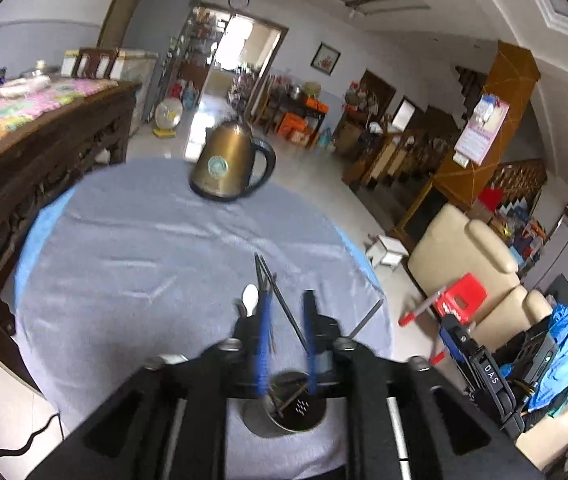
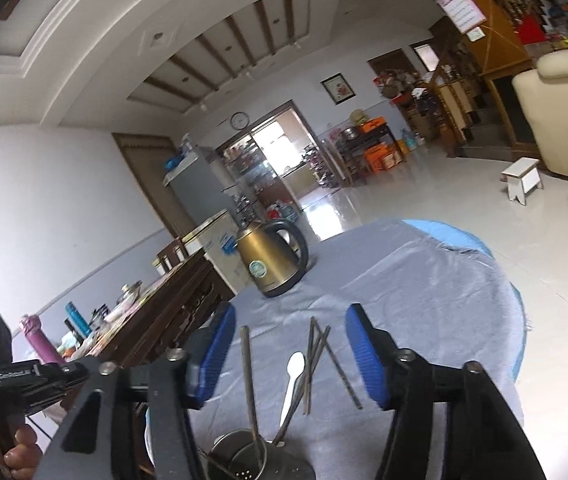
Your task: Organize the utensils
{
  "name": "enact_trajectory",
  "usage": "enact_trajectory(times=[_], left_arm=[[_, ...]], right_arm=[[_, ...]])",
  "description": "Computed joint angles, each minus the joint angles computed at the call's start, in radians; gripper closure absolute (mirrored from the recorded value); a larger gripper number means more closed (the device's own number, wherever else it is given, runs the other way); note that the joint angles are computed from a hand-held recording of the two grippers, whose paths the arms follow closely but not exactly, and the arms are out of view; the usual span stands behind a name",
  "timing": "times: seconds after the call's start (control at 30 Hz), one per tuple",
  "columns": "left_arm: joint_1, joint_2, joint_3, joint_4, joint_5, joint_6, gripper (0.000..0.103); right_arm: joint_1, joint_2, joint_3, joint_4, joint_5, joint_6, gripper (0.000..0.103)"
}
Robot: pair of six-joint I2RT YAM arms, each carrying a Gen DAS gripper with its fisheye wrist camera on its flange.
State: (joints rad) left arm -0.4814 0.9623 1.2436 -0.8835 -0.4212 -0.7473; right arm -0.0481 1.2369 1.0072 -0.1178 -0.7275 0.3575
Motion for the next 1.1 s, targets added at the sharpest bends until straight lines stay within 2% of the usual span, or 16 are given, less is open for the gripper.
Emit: enact_trajectory(times=[0.07, 0.17, 0.23, 0.33, 0.5, 0.67, 0.83, 0.97, 1.1], left_arm=[[0.011, -0.034, -0.001, -0.018, -0.037, 0.002, 0.063], [0.080, -0.090, -0.032, -0.041, -0.018, -0.007, 0.062], [0.155, -0.136, -0.077, -0.054, 0.030, -0.017, 0.062], [0.301, -0.196, -0.173, -0.069, 0.151, -0.019, 0.062], [0.458, -0.229, -0.309, -0.076, 0.297, -0.009, 0.062], [0.476, -0.194, -0.393, -0.070, 0.345, -0.021, 0.062], [0.502, -0.134, -0.449, -0.008, 0.431, -0.017, 0.062], [0.551, -0.053, -0.479, 0.066, 0.535, -0.010, 0.062], [0.586, 0.050, -0.506, 0.159, 0.613, -0.026, 0.062]], right_arm=[[-0.017, 0.010, 0.011, -0.014, 0.000, 0.005, 0.049], [-0.033, 0.025, 0.019, -0.031, -0.004, 0.000, 0.049], [-0.033, 0.031, 0.022, -0.048, 0.002, -0.012, 0.049], [-0.024, 0.047, 0.025, -0.074, 0.018, -0.034, 0.049], [0.008, 0.092, 0.032, -0.109, 0.049, -0.051, 0.049], [0.018, 0.123, 0.031, -0.130, 0.060, -0.071, 0.049], [0.026, 0.138, 0.026, -0.139, 0.071, -0.091, 0.049], [0.035, 0.174, 0.028, -0.153, 0.077, -0.114, 0.049], [0.047, 0.229, 0.053, -0.180, 0.063, -0.130, 0.054]])
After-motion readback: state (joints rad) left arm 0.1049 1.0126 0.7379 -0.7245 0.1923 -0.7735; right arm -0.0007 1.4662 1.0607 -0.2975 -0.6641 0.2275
